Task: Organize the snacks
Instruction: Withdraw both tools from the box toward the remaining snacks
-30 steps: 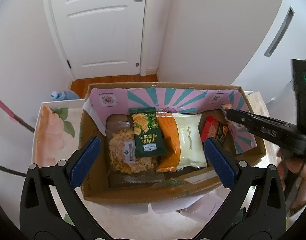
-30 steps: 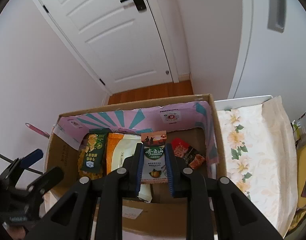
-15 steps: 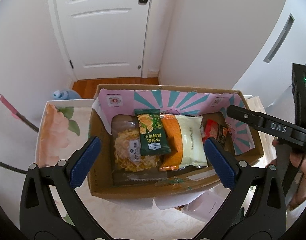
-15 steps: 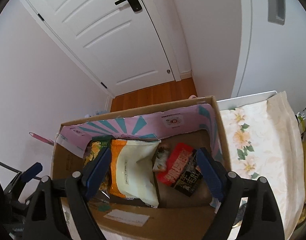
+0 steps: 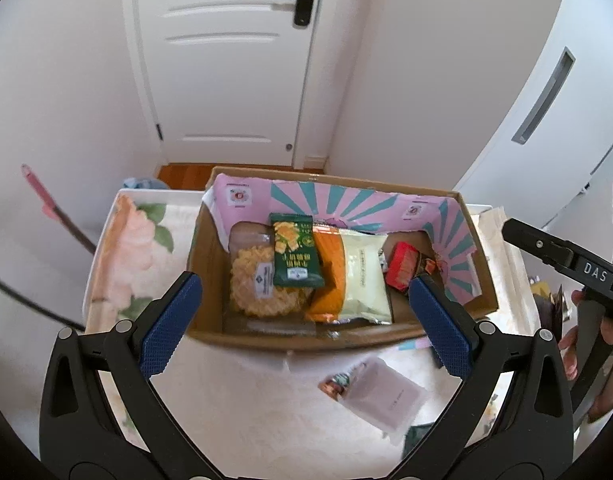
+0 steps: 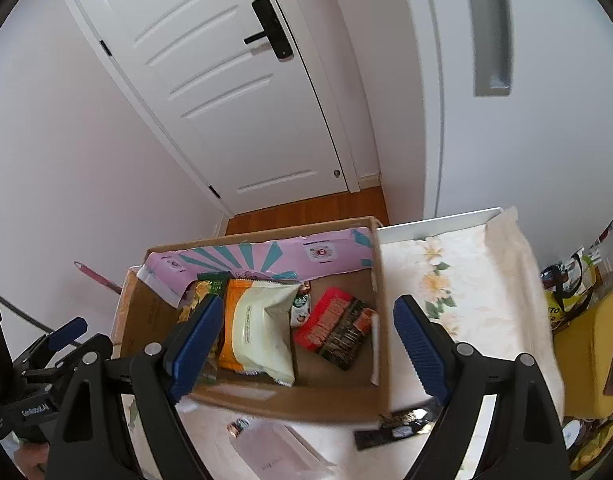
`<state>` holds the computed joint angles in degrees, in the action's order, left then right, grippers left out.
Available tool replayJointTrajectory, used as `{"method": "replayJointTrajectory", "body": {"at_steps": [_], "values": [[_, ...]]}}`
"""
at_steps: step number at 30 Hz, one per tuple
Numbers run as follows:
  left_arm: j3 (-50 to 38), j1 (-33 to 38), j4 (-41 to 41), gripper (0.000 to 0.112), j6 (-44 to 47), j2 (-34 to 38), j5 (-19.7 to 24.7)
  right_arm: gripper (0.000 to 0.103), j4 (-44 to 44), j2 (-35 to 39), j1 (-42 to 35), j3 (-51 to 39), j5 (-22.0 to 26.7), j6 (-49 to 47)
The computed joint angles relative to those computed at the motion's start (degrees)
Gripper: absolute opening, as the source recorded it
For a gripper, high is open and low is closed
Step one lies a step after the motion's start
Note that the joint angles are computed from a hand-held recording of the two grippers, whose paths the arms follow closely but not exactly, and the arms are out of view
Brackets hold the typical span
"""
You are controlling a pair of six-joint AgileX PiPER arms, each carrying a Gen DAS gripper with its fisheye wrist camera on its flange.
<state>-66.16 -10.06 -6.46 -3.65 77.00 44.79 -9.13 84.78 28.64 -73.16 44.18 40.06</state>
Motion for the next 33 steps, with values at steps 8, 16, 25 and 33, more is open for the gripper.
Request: {"method": "replayJointTrajectory", "body": {"at_steps": [8,16,25,33], "values": [[9.08,-14.6,18.77,0.103,-32.06,-8.58,1.57,0.084,9.58,-8.9,-5.01,8.66,-0.51,-18.18],[18.21,-29.38,28.77,0.103,-61.13,-7.63,-0.11,0.084,16.09,-14.82,-9.53,16.68,0.3,-38.24],[22.16,-35.68,34.44,0.102,-83.62,2.25,-7.1,0.084,28.9,-14.35,-16.7,23.46,-0.55,-66.39],[20.61,-35.59,36.85,0.097,-92.62,12.48,-10.8,0.084,41.65,-8.29,-23.5,26.3,1.24,-95.73]]}}
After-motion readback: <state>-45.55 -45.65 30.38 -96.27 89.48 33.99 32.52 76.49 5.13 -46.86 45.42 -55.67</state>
